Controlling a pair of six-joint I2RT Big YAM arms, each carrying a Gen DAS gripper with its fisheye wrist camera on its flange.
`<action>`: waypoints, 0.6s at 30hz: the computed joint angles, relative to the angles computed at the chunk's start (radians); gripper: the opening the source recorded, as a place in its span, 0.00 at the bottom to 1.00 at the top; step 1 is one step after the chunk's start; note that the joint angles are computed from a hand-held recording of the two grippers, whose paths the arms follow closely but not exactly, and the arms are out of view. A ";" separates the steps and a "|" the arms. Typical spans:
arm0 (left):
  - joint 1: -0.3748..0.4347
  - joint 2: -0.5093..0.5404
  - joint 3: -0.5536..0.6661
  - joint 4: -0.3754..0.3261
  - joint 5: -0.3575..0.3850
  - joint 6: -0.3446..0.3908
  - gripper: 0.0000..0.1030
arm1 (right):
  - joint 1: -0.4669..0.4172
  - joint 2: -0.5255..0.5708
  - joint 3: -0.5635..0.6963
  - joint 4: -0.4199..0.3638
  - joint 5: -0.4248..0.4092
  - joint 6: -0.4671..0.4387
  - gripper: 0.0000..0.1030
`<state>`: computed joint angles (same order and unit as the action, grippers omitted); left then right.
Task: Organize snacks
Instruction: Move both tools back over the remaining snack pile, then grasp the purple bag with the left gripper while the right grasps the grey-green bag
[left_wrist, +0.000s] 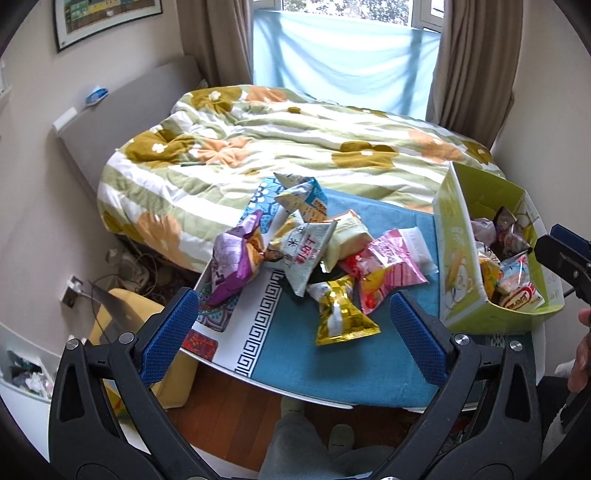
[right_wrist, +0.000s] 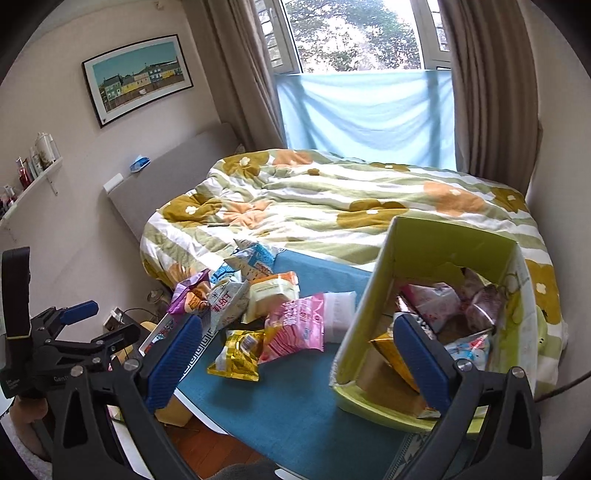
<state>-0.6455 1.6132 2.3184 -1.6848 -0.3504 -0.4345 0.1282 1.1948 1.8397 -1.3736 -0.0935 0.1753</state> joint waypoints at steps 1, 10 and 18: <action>0.023 0.000 -0.008 0.008 0.016 0.013 0.99 | 0.023 0.015 0.002 0.006 0.010 0.007 1.00; 0.223 0.083 -0.013 0.054 0.209 0.141 0.99 | 0.144 0.206 0.073 0.019 0.027 0.002 1.00; 0.333 0.229 0.028 0.039 0.361 0.240 0.99 | 0.194 0.369 0.120 0.059 0.012 -0.042 1.00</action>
